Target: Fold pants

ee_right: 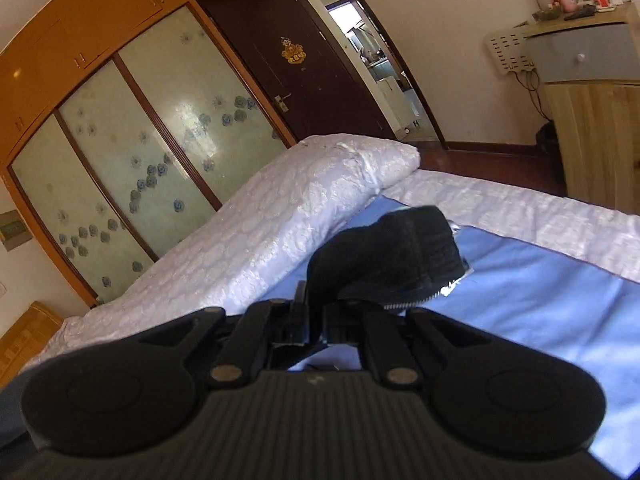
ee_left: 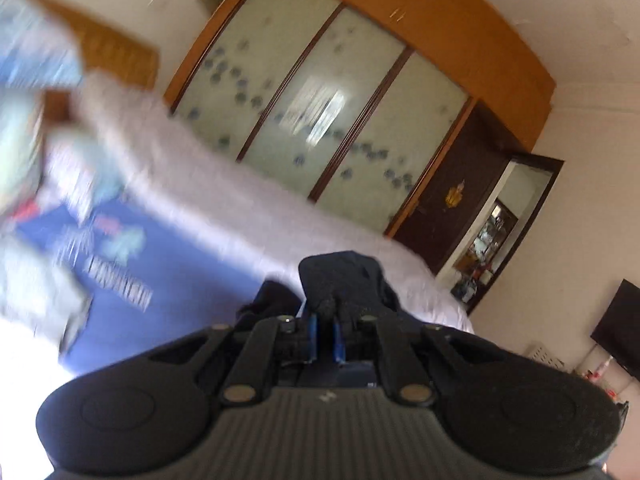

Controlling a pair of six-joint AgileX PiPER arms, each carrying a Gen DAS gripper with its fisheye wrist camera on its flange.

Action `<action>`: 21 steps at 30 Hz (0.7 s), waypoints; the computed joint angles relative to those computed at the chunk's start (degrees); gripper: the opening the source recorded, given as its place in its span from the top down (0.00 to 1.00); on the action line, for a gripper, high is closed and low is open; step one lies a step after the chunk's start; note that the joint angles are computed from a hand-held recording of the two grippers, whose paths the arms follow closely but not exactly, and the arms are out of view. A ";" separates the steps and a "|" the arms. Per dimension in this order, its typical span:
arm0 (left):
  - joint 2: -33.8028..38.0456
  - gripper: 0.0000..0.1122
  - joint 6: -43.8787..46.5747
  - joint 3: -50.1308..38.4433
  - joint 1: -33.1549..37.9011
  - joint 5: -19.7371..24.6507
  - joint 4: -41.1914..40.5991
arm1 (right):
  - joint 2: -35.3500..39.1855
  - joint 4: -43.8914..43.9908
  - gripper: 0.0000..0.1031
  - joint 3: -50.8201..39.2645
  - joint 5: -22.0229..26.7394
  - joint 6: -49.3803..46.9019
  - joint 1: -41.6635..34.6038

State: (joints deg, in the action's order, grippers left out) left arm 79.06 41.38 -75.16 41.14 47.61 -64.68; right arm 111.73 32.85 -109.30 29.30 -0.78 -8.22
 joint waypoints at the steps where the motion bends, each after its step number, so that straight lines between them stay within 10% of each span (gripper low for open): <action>1: -1.97 0.94 2.60 5.73 2.92 1.94 -0.86 | -2.60 3.62 0.92 5.73 -0.42 -4.60 -1.42; 9: 0.86 0.91 7.70 34.83 12.85 -2.68 7.71 | -7.59 16.21 0.88 40.26 0.36 -22.09 -10.19; 14: -4.71 0.83 15.95 37.38 20.08 1.60 6.14 | -11.10 31.55 0.61 51.11 2.84 -32.43 -16.12; 21: -9.37 0.77 19.23 34.30 29.61 9.06 0.45 | -21.08 33.05 0.60 56.68 -0.40 -36.49 -16.45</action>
State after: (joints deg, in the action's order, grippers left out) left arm 69.70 60.60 -40.86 70.75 56.67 -64.23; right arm 90.65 65.90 -52.62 28.91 -37.27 -24.67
